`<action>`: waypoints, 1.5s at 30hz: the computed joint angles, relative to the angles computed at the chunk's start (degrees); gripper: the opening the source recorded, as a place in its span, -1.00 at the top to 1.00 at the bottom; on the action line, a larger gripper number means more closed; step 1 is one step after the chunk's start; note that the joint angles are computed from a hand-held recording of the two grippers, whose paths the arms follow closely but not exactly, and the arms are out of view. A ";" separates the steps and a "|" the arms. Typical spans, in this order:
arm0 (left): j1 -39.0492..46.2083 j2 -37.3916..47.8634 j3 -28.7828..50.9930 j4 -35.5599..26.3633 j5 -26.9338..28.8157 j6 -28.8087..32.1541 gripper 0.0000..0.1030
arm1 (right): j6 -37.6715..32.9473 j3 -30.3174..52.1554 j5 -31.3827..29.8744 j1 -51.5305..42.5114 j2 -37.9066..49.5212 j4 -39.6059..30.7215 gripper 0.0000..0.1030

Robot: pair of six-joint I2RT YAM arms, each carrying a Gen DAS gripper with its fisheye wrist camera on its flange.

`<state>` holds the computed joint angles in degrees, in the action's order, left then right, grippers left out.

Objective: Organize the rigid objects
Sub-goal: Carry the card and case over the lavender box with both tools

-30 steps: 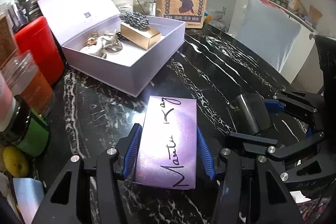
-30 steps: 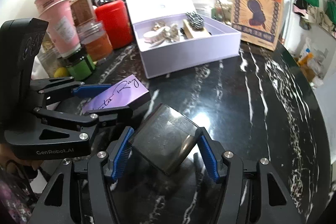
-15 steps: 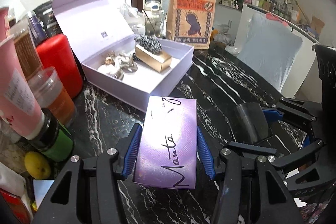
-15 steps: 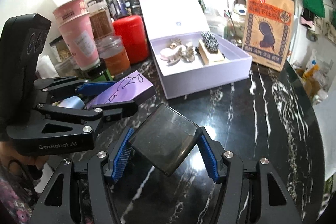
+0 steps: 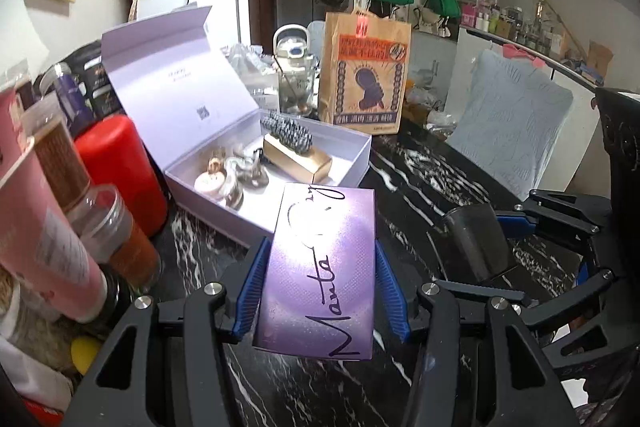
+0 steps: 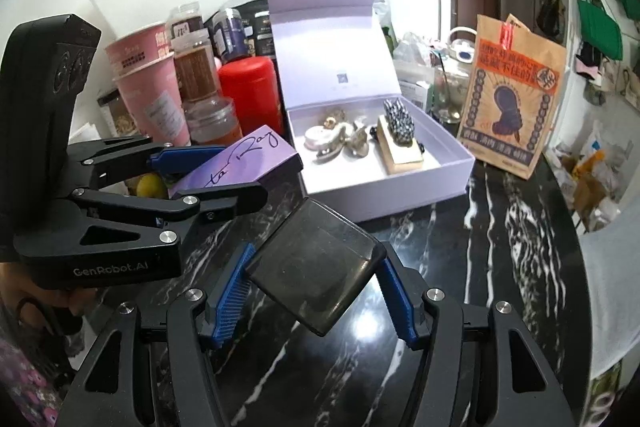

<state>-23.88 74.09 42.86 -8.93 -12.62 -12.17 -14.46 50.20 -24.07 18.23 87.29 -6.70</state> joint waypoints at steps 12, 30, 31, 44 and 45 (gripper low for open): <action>4.77 5.82 8.03 1.25 3.09 3.74 -0.01 | -1.25 11.42 -1.99 -0.92 5.71 -3.55 -0.19; 10.48 18.54 22.05 1.41 5.79 8.73 -0.01 | -1.99 30.52 -3.49 -1.52 18.74 -7.25 -0.19; 10.81 19.59 22.88 1.36 6.13 8.88 -0.01 | -1.95 31.61 -3.46 -1.55 19.71 -7.48 -0.19; 14.11 31.38 31.05 -0.67 9.21 9.45 -0.01 | -2.41 46.38 -2.78 -1.65 34.04 -12.03 -0.19; 14.27 31.96 31.46 -0.84 9.33 9.52 -0.01 | -2.48 47.17 -2.92 -1.70 34.82 -12.30 -0.19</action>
<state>-9.61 106.06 74.33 -9.77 -3.28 -2.65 -16.94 97.37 -26.99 16.53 122.11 -19.00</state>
